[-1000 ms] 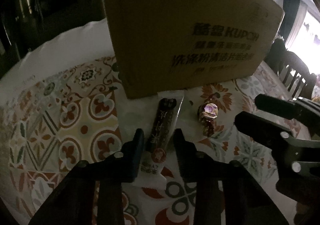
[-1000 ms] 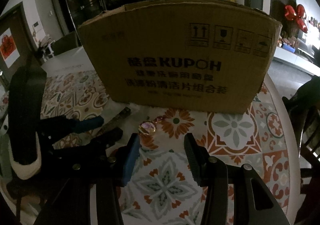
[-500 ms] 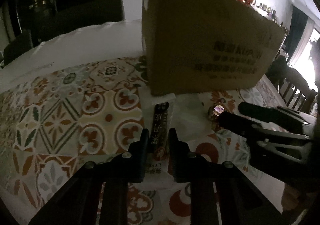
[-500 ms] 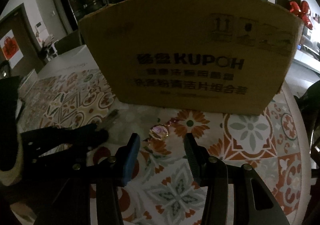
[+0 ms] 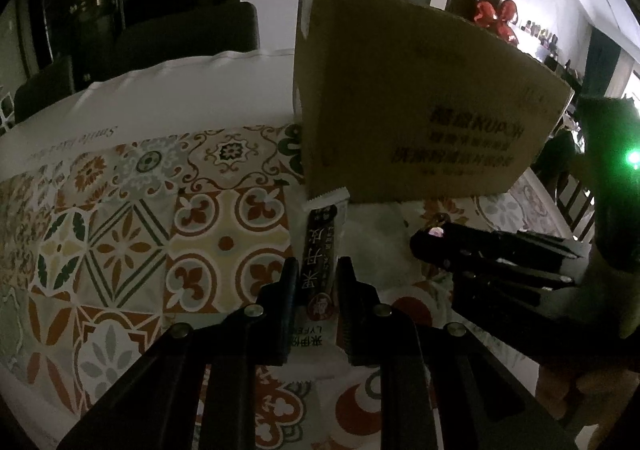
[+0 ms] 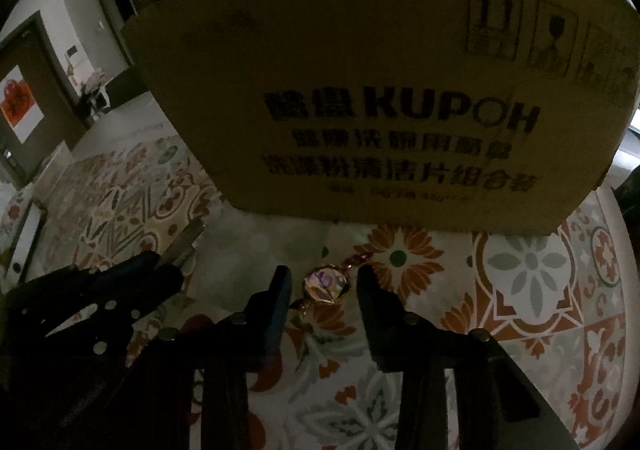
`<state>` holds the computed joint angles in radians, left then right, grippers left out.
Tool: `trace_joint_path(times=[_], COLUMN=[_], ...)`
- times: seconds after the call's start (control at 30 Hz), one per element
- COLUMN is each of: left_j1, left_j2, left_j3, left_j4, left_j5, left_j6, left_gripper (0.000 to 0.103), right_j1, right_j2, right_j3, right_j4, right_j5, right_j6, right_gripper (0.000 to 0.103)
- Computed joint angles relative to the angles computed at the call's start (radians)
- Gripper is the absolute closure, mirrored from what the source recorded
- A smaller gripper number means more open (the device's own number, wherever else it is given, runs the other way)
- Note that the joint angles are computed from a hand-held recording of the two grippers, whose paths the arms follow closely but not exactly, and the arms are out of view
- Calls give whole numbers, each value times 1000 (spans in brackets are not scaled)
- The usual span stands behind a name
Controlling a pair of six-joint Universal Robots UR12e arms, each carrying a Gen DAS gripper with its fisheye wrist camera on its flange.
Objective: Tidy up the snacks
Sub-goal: 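Grasp the dark snack stick with the left tool while the right tool grasps the pink foil candy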
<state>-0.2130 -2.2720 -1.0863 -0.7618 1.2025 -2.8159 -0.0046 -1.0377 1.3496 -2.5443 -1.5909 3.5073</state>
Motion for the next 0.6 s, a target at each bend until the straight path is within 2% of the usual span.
trace_joint_path(times=[0.3,0.6], left_j1=[2,6], left_j2=[29,88], left_j3=[-38,-106], left_j4=[34,134], left_j5=[-12,-57], left_j6=[-16,-21], left_gripper=[83,84], right_j1=[5,16], right_j2=[-26,-98], right_j3=[37,111], right_j4=[-37,-128], right_j5=[-16,-75], right_j6=[-14,-24], right_gripper=[76,76])
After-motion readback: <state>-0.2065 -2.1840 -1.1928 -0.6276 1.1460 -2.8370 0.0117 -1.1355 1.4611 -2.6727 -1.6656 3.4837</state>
